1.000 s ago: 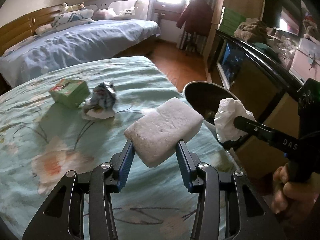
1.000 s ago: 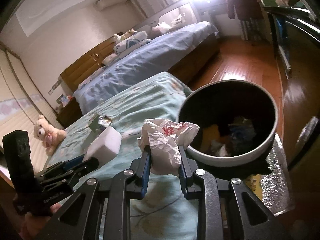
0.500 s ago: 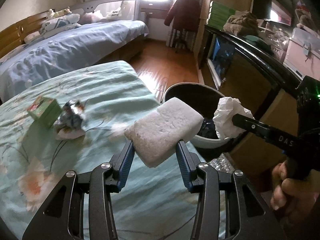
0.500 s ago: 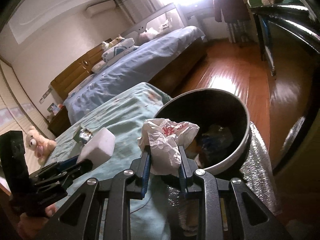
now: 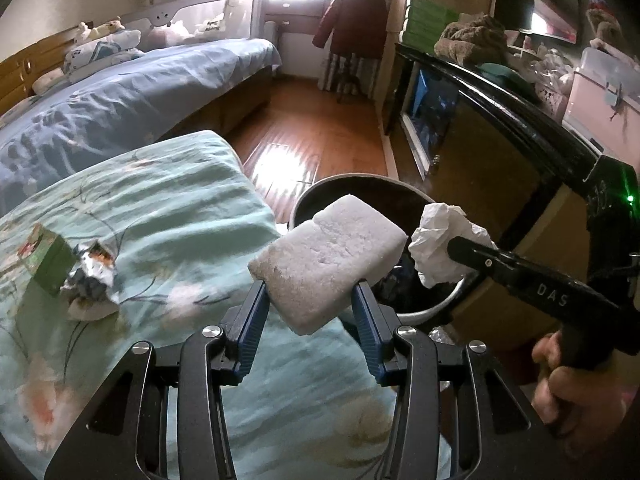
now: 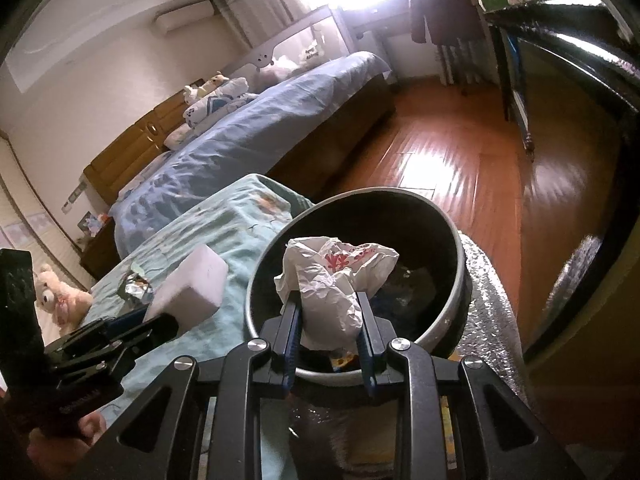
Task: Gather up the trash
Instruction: 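Carry the foam block with the left tool while the right tool carries the tissue over the bin, then open the left tool over the bin while the right tool releases the tissue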
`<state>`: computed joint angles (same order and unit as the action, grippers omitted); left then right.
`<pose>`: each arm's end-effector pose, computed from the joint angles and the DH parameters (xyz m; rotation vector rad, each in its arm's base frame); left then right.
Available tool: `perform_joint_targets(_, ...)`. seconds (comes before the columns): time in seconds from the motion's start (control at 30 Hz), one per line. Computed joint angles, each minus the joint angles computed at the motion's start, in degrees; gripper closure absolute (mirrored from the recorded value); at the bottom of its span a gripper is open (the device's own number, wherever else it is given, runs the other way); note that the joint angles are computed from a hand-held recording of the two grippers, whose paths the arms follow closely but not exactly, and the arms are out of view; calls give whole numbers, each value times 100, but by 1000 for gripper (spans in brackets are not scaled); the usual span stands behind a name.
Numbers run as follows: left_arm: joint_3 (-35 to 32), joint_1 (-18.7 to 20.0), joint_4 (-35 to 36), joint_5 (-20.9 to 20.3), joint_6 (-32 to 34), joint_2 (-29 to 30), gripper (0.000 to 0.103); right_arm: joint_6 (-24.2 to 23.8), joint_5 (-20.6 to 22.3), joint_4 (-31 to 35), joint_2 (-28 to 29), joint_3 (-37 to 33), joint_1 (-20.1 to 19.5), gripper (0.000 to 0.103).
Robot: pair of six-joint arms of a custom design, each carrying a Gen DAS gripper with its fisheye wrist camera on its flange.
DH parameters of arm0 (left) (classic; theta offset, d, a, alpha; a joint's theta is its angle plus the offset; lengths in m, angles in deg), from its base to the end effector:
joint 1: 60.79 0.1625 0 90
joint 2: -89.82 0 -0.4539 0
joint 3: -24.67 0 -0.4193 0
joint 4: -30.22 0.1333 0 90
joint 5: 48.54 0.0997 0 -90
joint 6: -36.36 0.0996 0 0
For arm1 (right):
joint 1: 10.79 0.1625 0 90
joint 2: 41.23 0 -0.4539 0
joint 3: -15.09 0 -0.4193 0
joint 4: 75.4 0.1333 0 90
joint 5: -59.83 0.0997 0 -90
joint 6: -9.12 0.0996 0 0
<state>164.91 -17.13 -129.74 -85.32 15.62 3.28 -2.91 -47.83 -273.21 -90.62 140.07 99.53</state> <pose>-0.1336 -0.4220 0.2483 0.3566 2.3286 -0.9302 0.2824 -0.4657 0.0738 0.6505 -2.6878 0.8268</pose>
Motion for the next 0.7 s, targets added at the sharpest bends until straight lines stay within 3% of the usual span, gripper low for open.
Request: perform_joint_targets(0.7, -469, 305, -222, -231, 366, 670, 59, -12, -136, 421, 122, -419, -133, 74)
